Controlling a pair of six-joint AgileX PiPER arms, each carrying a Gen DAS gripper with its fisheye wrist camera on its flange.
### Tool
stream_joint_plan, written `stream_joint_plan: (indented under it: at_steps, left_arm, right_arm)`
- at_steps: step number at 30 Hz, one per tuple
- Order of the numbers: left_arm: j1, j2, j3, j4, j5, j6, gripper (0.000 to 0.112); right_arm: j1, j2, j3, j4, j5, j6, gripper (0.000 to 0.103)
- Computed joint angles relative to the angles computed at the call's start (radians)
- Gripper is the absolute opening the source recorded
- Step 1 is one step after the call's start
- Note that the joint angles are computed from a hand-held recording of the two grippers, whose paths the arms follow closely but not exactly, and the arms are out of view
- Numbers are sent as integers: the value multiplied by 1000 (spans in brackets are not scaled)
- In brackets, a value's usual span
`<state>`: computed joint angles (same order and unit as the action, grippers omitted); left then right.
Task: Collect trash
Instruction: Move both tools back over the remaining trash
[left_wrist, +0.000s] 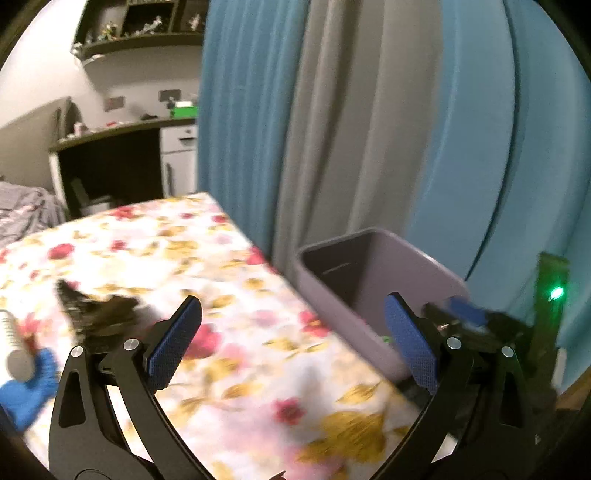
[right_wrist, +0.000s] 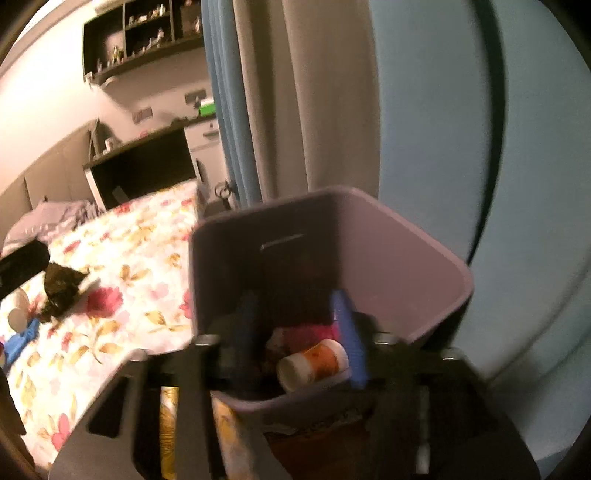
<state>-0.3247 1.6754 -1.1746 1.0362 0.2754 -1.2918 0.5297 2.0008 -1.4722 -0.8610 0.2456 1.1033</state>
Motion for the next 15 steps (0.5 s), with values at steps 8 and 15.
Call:
stream_joint_plan:
  at_steps: [8, 15]
  left_arm:
    - [61, -297, 289, 71, 113, -76, 97]
    - [210, -590, 570, 30, 203, -42, 97]
  right_arm:
    - [134, -140, 164, -498, 109, 525, 85]
    - [274, -177, 183, -545, 134, 603, 88]
